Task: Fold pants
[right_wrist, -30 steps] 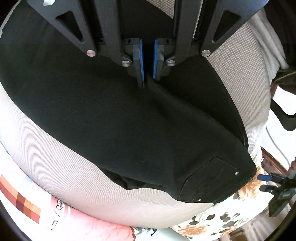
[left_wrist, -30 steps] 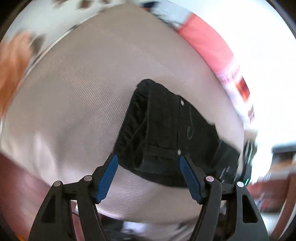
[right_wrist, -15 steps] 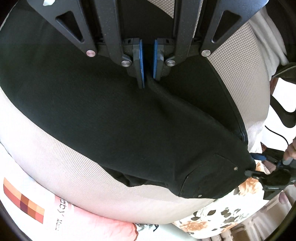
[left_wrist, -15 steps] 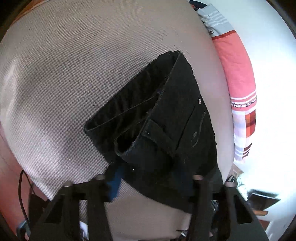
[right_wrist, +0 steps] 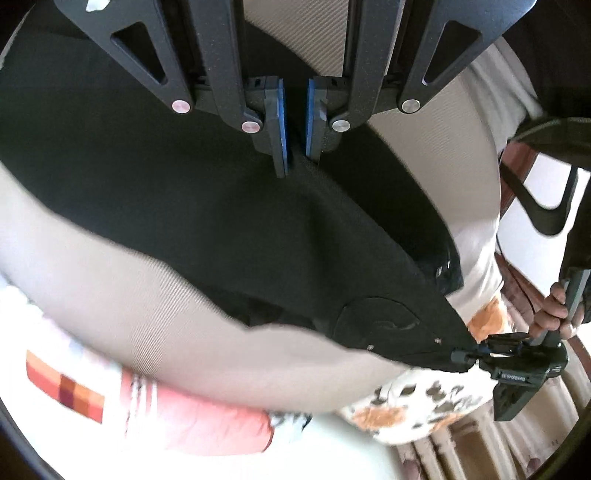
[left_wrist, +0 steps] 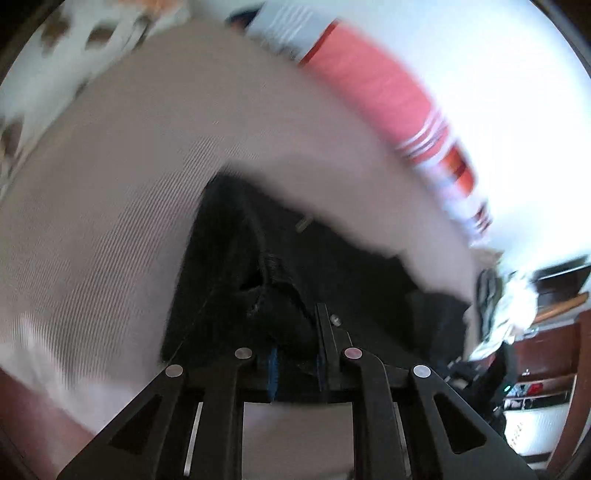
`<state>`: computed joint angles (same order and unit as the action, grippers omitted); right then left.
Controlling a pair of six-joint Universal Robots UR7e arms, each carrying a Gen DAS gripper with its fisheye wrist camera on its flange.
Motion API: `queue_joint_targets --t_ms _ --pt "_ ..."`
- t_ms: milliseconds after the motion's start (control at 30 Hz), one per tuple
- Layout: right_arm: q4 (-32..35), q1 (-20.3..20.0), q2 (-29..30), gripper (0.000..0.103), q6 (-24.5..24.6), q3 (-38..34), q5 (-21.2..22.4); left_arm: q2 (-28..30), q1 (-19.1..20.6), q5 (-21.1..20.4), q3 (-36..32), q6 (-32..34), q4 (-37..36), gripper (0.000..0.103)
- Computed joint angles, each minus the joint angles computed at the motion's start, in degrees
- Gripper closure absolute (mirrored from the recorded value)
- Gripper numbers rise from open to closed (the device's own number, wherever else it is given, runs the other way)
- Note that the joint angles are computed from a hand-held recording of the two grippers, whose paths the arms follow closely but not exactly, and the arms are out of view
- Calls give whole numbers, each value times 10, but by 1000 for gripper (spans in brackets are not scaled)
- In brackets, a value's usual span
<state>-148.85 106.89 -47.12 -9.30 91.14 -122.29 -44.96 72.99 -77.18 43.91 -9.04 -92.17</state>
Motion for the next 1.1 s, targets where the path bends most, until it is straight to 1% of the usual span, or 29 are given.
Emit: queue_joint_targets --t_ms 33,100,167,300,333,400,433,500,533,600,700,733,767,833,900,967,1000,1033,1067,1100 --pt "11 -3 3 95 5 2 6 -1 5 17 3 -6 24 86" --pt "31 -7 10 95 12 1 11 -5 14 35 18 -17 49 86" --pt "46 -9 14 95 12 -4 14 -9 20 42 28 -19 52 86" --pt "65 -7 13 95 12 -11 22 -14 22 45 33 -6 41 86" --pt "67 -7 10 95 13 -10 29 -20 19 56 42 14 28 86" --pt "72 -11 4 96 24 -4 63 -24 12 73 56 39 2 86" --pt "69 -13 6 96 23 -1 64 -23 12 79 60 38 -4 86" --pt "64 -10 19 96 19 -1 41 -24 7 101 77 26 -8 82" --pt "57 -12 21 96 23 -1 41 -28 4 116 90 33 -17 81" --pt "63 -17 18 96 46 -5 58 -35 -3 133 105 48 -30 78" --pt "62 -19 16 96 47 -1 61 -44 -10 157 117 46 -36 59" --pt "62 -19 16 95 45 -2 58 -49 -14 174 122 42 -39 47" --pt "62 -18 16 95 42 -1 56 -55 -18 185 129 41 -43 40" --pt "60 -16 16 93 39 1 52 -69 -22 185 138 50 -56 40" --pt "58 -15 19 93 39 -1 50 -86 -35 216 164 67 -90 40" --pt "54 -14 21 93 39 -1 48 -107 -46 242 197 102 -133 40" --pt "52 -13 22 92 41 -1 47 -122 -60 269 230 126 -180 40" --pt "49 -13 21 92 42 0 47 -135 -67 272 255 153 -215 40" --pt "45 -13 20 91 42 2 45 -147 -75 264 281 192 -253 40" --pt "42 -11 18 89 43 3 43 -159 -86 247 308 232 -278 40"
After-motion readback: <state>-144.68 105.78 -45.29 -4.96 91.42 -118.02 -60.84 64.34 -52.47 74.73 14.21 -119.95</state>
